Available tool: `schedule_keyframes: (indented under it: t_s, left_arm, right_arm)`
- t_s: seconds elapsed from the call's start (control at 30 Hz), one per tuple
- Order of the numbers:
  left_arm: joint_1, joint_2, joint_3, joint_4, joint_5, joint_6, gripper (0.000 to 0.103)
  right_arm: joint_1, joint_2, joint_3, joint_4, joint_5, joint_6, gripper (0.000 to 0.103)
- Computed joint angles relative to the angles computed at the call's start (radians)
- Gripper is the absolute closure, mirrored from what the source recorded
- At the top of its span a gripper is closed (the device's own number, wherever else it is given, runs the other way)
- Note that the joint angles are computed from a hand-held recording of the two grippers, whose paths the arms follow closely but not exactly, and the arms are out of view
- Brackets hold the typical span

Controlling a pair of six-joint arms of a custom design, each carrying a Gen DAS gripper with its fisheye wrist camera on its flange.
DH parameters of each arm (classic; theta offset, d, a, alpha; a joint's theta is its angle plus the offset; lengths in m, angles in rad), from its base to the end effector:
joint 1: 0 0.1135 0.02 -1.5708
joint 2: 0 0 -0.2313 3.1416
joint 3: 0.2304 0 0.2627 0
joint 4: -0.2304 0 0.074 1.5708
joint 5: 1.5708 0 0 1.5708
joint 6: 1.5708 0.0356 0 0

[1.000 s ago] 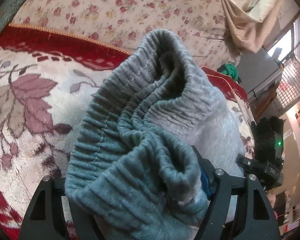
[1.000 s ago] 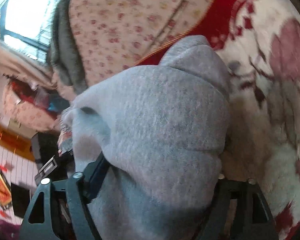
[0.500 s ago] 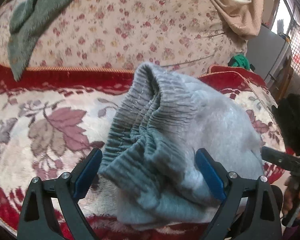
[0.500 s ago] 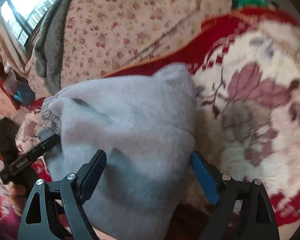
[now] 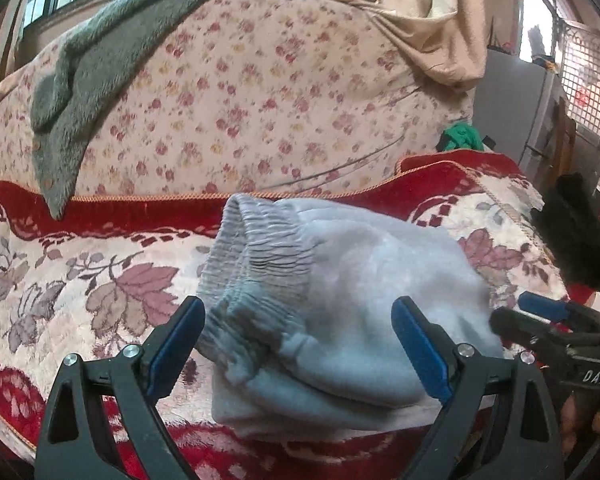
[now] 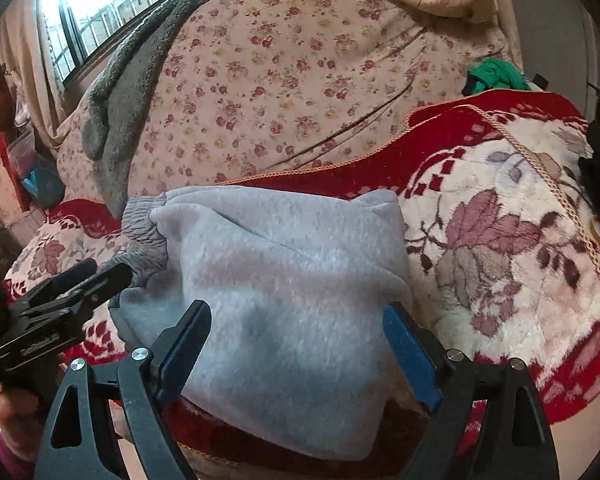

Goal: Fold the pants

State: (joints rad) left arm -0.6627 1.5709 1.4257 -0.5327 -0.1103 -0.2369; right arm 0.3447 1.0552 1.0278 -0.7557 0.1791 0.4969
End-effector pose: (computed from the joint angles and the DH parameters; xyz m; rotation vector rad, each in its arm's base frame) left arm 0.2917 -0.2227 0.2986 0.4206 2.2294 -0.3593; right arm 0.2285 0.0753 0.2908 0.2656 2.3323 0.2059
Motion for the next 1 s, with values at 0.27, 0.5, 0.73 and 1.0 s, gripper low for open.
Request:
schedule_keyframes:
  t_s: [0.27, 0.5, 0.73, 1.0]
  left_arm:
    - [-0.050, -0.034, -0.001, -0.004, -0.058, 0.008, 0.009]
    - [-0.079, -0.015, 0.034, -0.015, -0.074, 0.013, 0.009]
    - [-0.096, 0.005, 0.049, -0.016, -0.088, 0.024, 0.009]
    - [-0.105, 0.018, 0.055, -0.021, -0.093, 0.038, 0.009]
  right_arm:
    - [0.047, -0.033, 0.007, -0.032, 0.053, 0.013, 0.011]
    - [0.051, -0.047, 0.023, -0.054, 0.065, 0.019, 0.010]
    - [0.037, -0.051, 0.022, -0.054, 0.054, 0.023, 0.010]
    - [0.026, -0.048, 0.014, -0.052, 0.036, 0.021, 0.009]
